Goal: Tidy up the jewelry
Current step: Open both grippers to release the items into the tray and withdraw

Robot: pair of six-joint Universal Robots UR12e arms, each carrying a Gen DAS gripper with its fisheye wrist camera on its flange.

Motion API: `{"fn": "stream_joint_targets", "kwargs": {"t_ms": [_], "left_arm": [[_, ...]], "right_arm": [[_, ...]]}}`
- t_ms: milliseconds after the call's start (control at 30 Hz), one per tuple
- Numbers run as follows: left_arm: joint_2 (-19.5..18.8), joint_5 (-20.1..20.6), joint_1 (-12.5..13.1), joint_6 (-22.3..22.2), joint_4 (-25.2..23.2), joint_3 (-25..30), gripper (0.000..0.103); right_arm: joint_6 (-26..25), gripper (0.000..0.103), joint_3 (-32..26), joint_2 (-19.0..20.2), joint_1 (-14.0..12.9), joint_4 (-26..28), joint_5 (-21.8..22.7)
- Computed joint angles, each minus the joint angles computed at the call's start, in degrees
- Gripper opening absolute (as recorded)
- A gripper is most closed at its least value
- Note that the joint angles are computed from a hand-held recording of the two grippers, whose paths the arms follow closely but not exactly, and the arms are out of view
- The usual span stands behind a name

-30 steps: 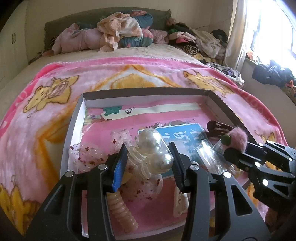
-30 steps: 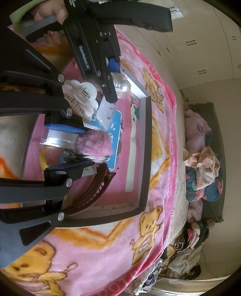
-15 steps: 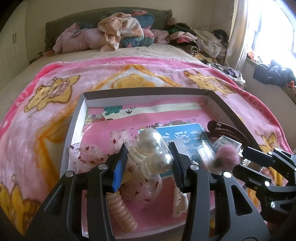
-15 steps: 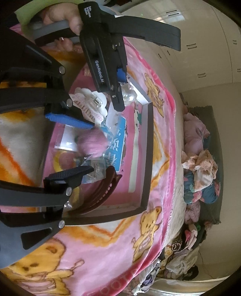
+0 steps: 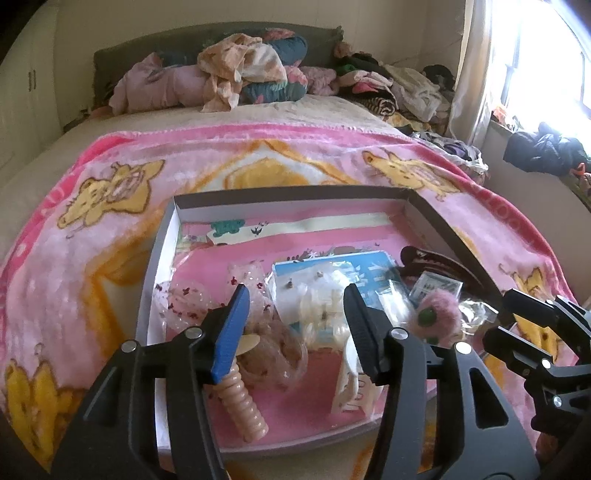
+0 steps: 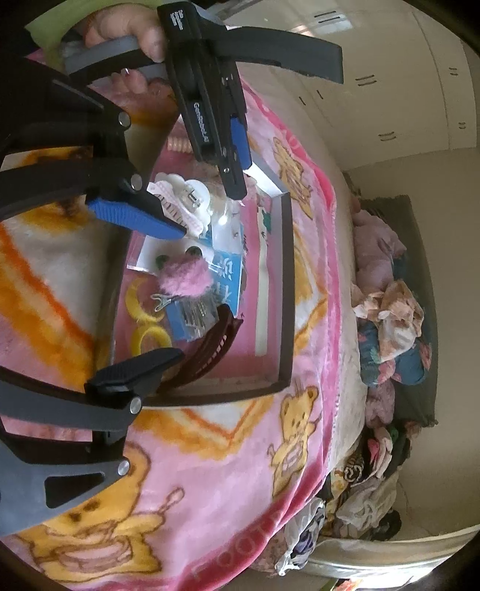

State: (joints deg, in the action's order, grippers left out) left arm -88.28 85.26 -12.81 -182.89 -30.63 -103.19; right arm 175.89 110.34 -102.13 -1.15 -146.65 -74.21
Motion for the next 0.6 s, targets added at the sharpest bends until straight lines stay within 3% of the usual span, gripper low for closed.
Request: {"fn": "stream_joint_targets", "kwargs": {"t_ms": [600], "left_arm": [[4.95, 1.05, -0.86, -1.2, 1.17, -2.11, 0.073]], "right_arm": [[1.45, 0.084, 1.22, -3.69, -0.12, -2.15, -2.44]]}}
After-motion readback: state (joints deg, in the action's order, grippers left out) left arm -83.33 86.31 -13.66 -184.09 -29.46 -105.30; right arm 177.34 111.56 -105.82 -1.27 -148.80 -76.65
